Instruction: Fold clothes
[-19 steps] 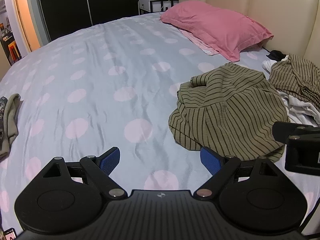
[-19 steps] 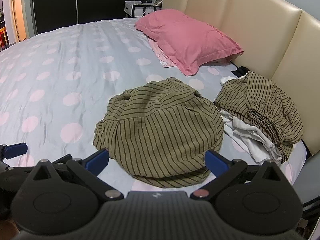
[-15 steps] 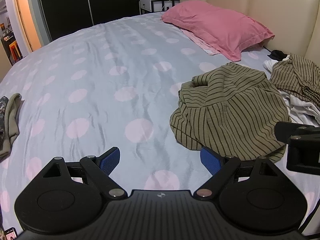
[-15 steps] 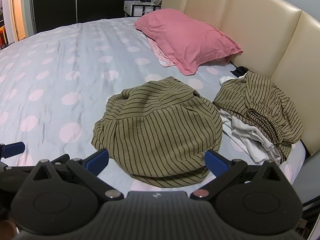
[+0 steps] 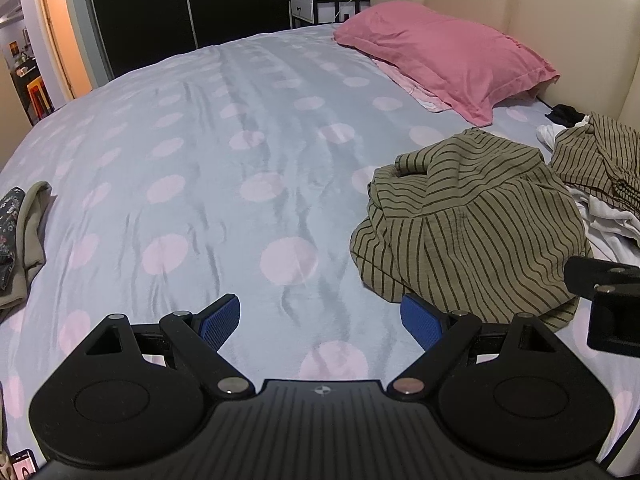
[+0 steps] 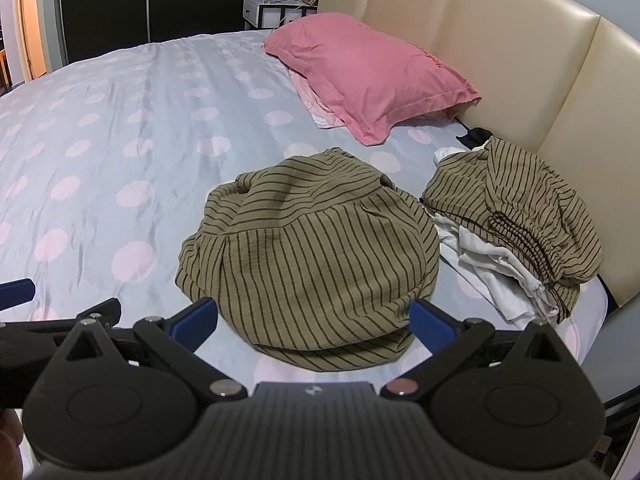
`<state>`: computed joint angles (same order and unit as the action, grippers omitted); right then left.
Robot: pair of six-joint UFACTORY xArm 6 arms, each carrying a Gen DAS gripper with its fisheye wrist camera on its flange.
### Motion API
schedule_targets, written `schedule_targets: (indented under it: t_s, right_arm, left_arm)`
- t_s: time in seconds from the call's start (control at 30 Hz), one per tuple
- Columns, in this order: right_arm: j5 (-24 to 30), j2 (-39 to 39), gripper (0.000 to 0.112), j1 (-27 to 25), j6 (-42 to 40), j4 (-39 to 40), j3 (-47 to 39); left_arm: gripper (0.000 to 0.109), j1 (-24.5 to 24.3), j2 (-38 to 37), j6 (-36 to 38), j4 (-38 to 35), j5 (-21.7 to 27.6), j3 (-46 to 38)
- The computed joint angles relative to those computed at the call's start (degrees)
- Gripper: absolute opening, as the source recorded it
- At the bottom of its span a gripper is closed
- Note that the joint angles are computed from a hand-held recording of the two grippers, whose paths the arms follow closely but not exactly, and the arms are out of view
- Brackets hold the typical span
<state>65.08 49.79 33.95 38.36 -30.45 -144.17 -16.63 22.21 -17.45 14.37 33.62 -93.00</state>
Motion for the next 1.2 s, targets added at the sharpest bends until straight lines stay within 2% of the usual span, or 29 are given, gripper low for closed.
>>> schedule_targets:
  t_s: [0.13, 0.33, 0.87, 1.03, 1.2]
  right_arm:
    - [-0.2, -0.3, 0.103, -0.1, -0.3, 0.2, 0.5]
    - [2.9, 3.8, 0.103, 0.3, -1.8, 0.9, -6.6]
    - [2.3, 3.6, 0.103, 0.4, -2.4, 0.9, -5.8]
    - [3.2, 5.1, 0.103, 0.5, -3.3, 1.2, -8.4]
    - [2.0, 3.5, 0.103, 0.4, -2.8, 1.0, -5.6]
  left_arm:
    - [0.088, -0.1, -0.1, -0.2, 0.2, 0.0, 0.1]
    - [0.088, -0.2, -0.1, -0.1, 0.2, 0.6, -0.2]
    - [0.088, -0.3, 0.1, 0.0, 0.0, 0.6, -0.5]
    - [0.088, -0.4, 0.1, -0.4, 0.3, 0.9, -0.5]
    - [0.088, -0.5, 0.3, -0.5, 0.5, 1.1, -0.7]
